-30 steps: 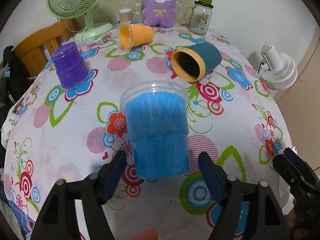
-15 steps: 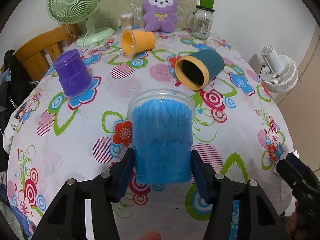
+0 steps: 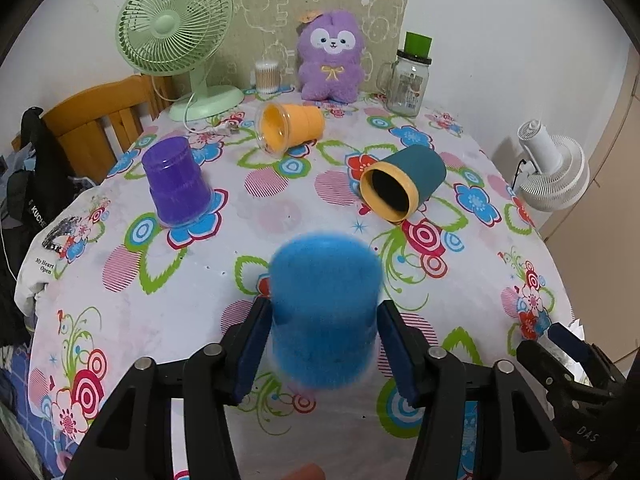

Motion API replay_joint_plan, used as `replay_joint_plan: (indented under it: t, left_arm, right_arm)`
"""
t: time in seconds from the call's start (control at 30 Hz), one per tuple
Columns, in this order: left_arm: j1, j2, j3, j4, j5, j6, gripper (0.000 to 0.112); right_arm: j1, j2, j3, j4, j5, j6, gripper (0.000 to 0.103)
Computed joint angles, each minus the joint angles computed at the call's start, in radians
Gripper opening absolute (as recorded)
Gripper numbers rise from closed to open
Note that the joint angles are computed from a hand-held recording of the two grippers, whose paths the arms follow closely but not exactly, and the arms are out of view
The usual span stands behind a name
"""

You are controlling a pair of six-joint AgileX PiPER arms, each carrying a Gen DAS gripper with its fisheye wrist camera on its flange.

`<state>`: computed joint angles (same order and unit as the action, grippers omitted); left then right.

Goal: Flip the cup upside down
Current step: 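Lower the held blue cup with the left tool toward the tablecloth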

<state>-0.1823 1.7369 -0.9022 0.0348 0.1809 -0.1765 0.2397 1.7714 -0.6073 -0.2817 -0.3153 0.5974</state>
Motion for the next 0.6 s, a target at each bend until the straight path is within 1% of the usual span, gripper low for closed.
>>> replay_joint_plan:
  t: [0.3, 0.6]
  left_arm:
    - [0.02, -0.041, 0.021, -0.101, -0.005, 0.103, 0.052]
    - [0.042, -0.095, 0.038, -0.189, -0.011, 0.192, 0.046]
  right_arm:
    - [0.021, -0.001, -0.007, 0.024, 0.009, -0.02, 0.092]
    - [0.029, -0.007, -0.006, 0.043, 0.012, -0.038, 0.092]
